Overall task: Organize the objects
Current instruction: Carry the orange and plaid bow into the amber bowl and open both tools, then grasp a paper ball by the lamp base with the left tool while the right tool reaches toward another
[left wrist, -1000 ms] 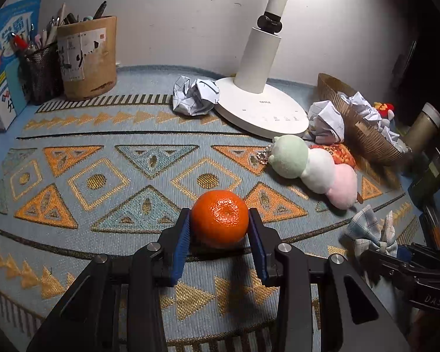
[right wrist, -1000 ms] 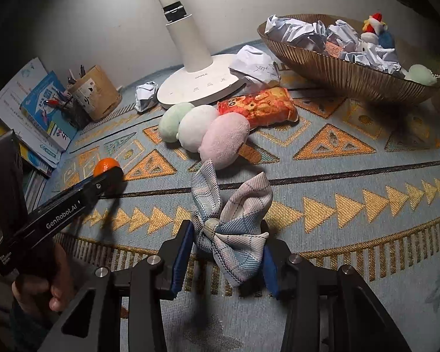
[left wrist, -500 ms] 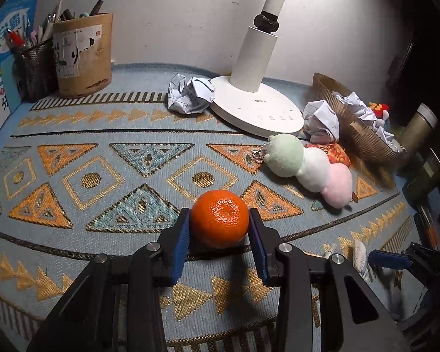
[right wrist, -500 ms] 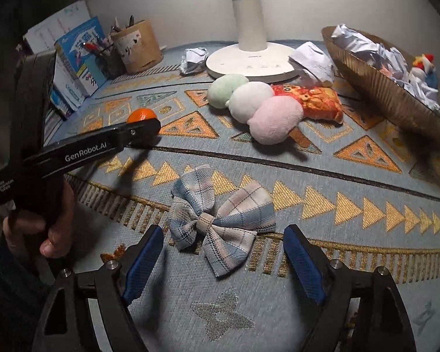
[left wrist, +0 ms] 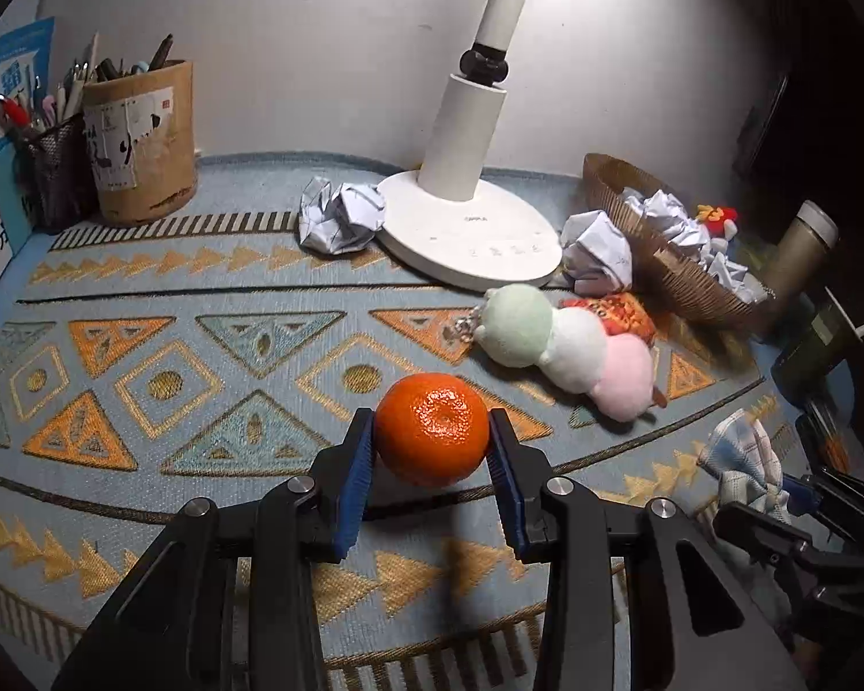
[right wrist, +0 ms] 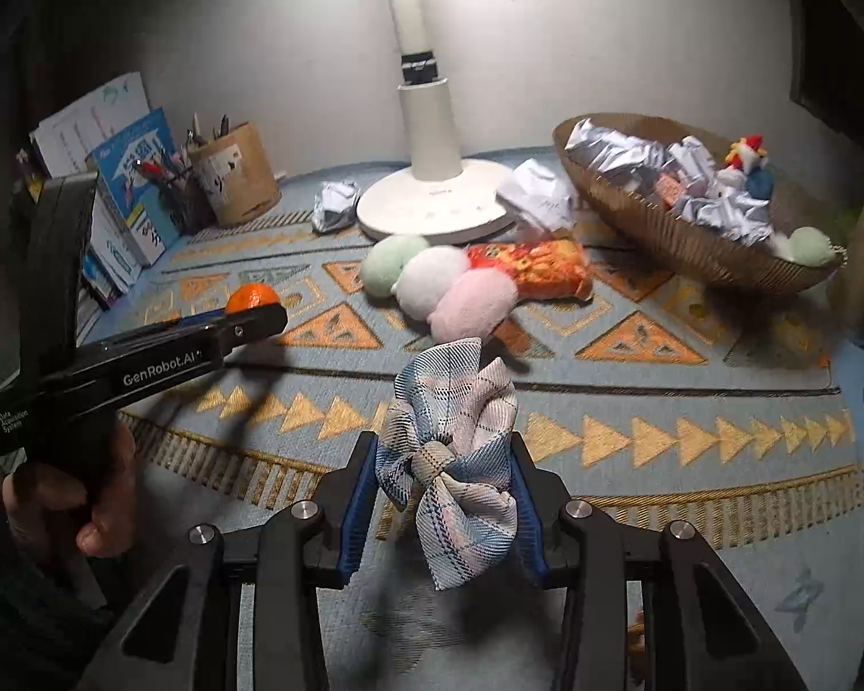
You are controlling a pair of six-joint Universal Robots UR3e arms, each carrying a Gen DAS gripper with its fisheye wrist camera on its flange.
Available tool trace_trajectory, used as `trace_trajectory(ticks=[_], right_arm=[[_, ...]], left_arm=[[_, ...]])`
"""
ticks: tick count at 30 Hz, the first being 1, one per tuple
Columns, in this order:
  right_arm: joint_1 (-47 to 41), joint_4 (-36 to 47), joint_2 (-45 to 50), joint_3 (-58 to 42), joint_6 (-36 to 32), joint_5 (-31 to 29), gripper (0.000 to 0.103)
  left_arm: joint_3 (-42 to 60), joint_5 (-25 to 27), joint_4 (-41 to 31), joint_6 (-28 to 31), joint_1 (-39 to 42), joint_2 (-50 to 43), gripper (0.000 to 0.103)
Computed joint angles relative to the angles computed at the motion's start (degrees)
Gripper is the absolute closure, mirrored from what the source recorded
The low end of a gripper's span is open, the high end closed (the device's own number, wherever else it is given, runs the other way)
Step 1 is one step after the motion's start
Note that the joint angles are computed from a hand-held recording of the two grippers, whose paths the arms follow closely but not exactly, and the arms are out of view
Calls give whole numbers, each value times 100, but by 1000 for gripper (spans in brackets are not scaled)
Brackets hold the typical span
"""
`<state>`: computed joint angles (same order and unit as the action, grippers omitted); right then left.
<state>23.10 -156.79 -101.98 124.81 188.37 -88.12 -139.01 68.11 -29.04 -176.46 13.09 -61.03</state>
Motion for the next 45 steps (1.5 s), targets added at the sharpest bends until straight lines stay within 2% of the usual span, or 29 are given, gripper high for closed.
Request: trace_trajectory(ticks=[4,9,13,18,19,20,21,22,23,24,26,30,34,37,39,40,42,45], right_arm=[[-980,524,-598,-487,-163,-17,62],[-2355,772,-216,-1510,166,552,61],[-2523,982,710,-2587,247,248,61],[-2523,1135,1470,-3314,243,-13,61],[-2540,1083,1579,-3366,239,-32,58],[-2638,1019,1741,-3422,235,45,46],[-2706,1016,1808,-3450,328,103,37],[-2800,1007,1818,-3427,427,231,34],[-2913,972,1781,-3362,464,449,34],[-2988,925,1720,-3283,477,601,34],[-2962,832,1576,-3145,472,529,34],[-2816,849,1208,-2902,459,447,34],[-2519,979,702,-2640,447,293,34],[-2298,1079,266,-2392,461,410,34],[-1998,1144,108,-2285,426,353,34],[-1768,1067,59,-2148,434,273,34],[-1290,871,48,-1800,458,51,33],[-641,166,235,-962,608,-251,33]], left_arm=[[1431,67,173,-419,-830,-1016,68],[3747,297,362,-821,-2052,-3044,68],[5531,528,141,-942,-2671,-4540,68],[6912,639,38,-1117,-3035,-5730,68],[7147,653,-15,-1096,-3090,-5920,68],[7356,687,-72,-1048,-3144,-6090,67],[7541,747,-95,-1001,-3202,-6246,63],[7704,869,-164,-990,-3269,-6362,49],[7790,963,-198,-979,-3313,-6423,47],[7732,944,-193,-925,-3300,-6387,47],[7522,933,-138,-924,-3271,-6225,47],[6493,780,222,-921,-3020,-5442,47],[5233,484,416,-952,-2588,-4319,46],[4259,262,389,-837,-2130,-3252,45],[3513,177,368,-757,-1732,-2402,31],[3030,83,416,-715,-1447,-1892,20],[2005,-277,404,-552,-671,-769,16],[818,-454,-264,-65,499,720,16]])
